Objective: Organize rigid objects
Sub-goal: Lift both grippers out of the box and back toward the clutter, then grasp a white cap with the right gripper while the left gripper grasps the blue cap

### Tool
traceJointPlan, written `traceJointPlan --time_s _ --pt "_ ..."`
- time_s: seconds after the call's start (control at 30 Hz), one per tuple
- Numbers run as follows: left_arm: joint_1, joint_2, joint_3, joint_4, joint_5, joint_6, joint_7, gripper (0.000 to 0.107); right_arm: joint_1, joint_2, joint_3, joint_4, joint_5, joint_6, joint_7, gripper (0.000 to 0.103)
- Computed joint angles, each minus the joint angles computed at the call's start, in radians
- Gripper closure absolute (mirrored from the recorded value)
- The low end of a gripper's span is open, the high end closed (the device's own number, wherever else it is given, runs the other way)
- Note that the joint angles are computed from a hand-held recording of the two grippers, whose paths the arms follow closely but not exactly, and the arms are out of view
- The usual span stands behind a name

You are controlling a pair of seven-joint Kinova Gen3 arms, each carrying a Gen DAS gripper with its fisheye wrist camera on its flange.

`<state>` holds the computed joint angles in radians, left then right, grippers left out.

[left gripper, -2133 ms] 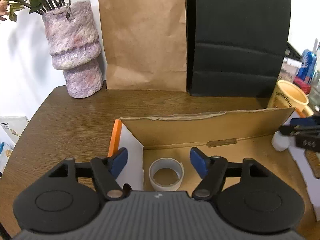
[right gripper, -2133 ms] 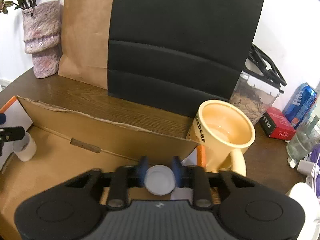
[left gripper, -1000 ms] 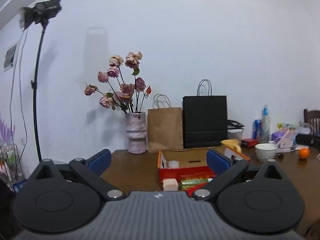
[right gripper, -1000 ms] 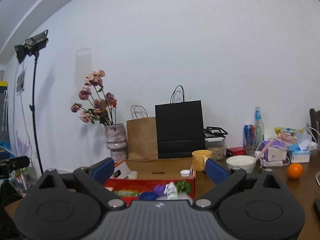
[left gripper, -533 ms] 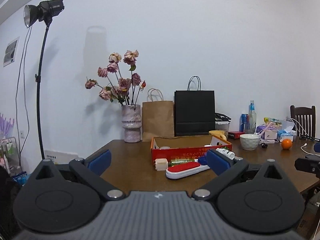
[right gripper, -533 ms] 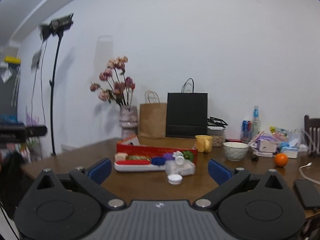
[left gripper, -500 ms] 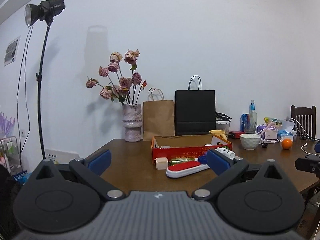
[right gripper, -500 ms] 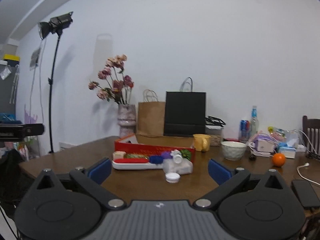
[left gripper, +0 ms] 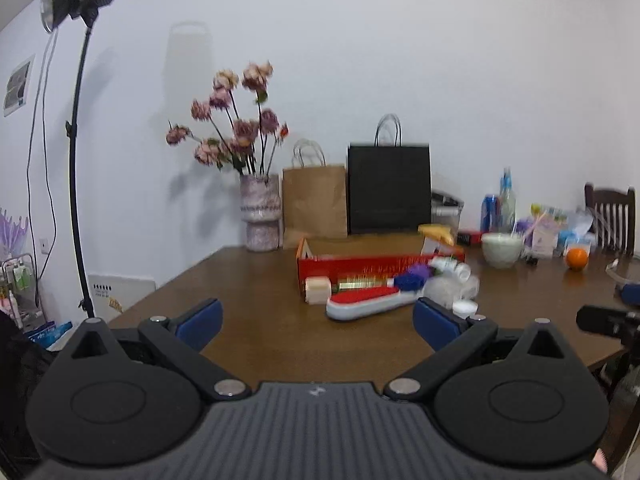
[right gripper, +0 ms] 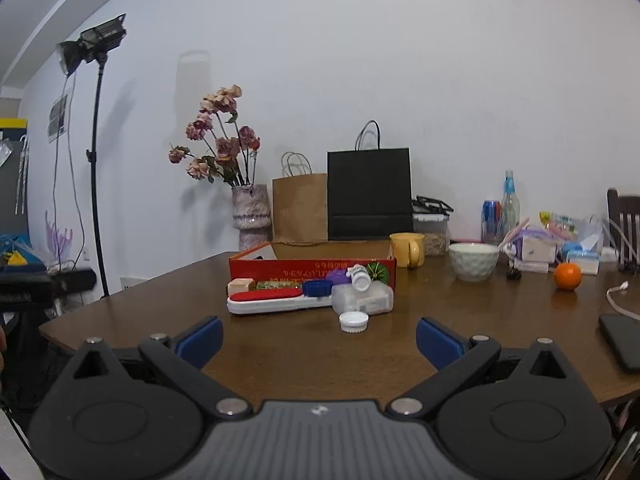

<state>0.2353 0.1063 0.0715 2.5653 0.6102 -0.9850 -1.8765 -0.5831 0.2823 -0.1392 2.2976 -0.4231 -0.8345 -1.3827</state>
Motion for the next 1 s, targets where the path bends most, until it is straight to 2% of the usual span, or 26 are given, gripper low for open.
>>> traceJointPlan --time_s 0.13,0.3,0.37,0.43,0.57,0.63,0.7,0.8,0.83,0.9,1.0 --pt "-0.014 0.045 -0.026 -0.056 -0.031 0.069 0.029 0.004 0.031 0.041 0.012 -0.081 0.019 0.099 -0.015 0.0" --pt "-0.137 0.101 0.064 -0.151 -0.031 0.12 -0.018 0.004 0.054 0.093 0.055 -0.208 0.06 0.242 -0.031 0.001" --pt "-0.123 0.125 0.028 -0.201 -0.05 0.152 -0.018 0.004 0.105 0.119 0.028 -0.261 0.119 0.286 -0.058 0.007" --pt "-0.075 0.15 -0.043 -0.258 -0.068 0.188 -0.022 0.004 0.086 0.144 0.065 -0.314 0.113 0.328 -0.054 0.012" --pt "0.04 0.21 -0.226 -0.396 -0.138 0.325 -0.002 0.004 0.122 0.199 0.073 -0.454 0.156 0.47 -0.084 0.013" --pt "0.045 0.251 -0.262 -0.478 -0.193 0.407 0.019 0.004 0.123 0.236 0.09 -0.528 0.169 0.527 -0.104 0.013" --pt "-0.005 0.298 -0.227 -0.571 -0.221 0.488 -0.001 0.004 0.094 0.273 0.141 -0.611 0.181 0.605 -0.127 0.016" --pt "-0.12 0.365 -0.122 -0.709 -0.311 0.61 0.032 0.005 0.004 0.341 0.275 -0.742 0.144 0.722 -0.098 0.026" --pt "-0.165 0.387 -0.076 -0.755 -0.352 0.651 0.035 0.008 -0.007 0.362 0.298 -0.782 0.135 0.763 -0.09 0.03" --pt "-0.246 0.436 0.015 -0.848 -0.428 0.732 0.048 0.012 0.015 0.403 0.288 -0.866 0.164 0.844 -0.111 0.04" --pt "-0.349 0.521 0.153 -0.987 -0.472 0.841 0.055 0.022 0.085 0.451 0.211 -0.979 0.223 0.966 -0.141 0.046"
